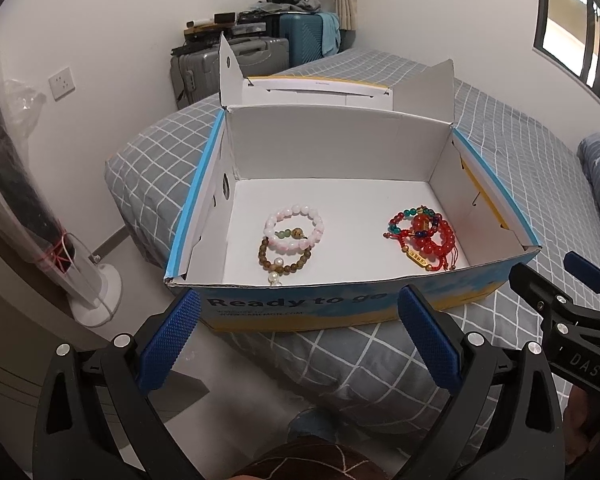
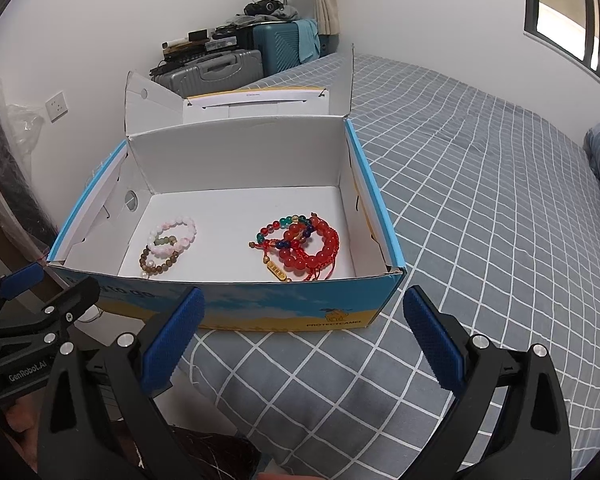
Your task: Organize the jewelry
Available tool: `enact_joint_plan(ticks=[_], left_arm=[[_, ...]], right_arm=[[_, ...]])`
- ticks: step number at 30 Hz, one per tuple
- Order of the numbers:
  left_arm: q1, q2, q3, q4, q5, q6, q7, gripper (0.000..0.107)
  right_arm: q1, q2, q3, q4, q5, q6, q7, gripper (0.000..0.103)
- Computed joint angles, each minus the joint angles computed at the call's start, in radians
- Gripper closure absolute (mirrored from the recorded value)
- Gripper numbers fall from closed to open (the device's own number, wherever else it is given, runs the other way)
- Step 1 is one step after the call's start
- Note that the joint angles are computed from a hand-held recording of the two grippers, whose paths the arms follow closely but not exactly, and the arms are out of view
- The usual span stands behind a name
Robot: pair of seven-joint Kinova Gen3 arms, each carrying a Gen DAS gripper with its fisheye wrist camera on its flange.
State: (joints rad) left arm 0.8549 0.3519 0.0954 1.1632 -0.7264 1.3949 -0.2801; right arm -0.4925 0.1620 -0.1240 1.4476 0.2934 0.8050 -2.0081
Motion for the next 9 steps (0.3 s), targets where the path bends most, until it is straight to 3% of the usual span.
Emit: enact_joint_plan(ticks=[9], left_arm=[[0.006,0.004,-0.002,-0.012,-0.007,0.013,-0.001,0.01]], right_arm=[[0.0,0.001,0.0,0.002,0.0,-0.004,0.002,0.008]])
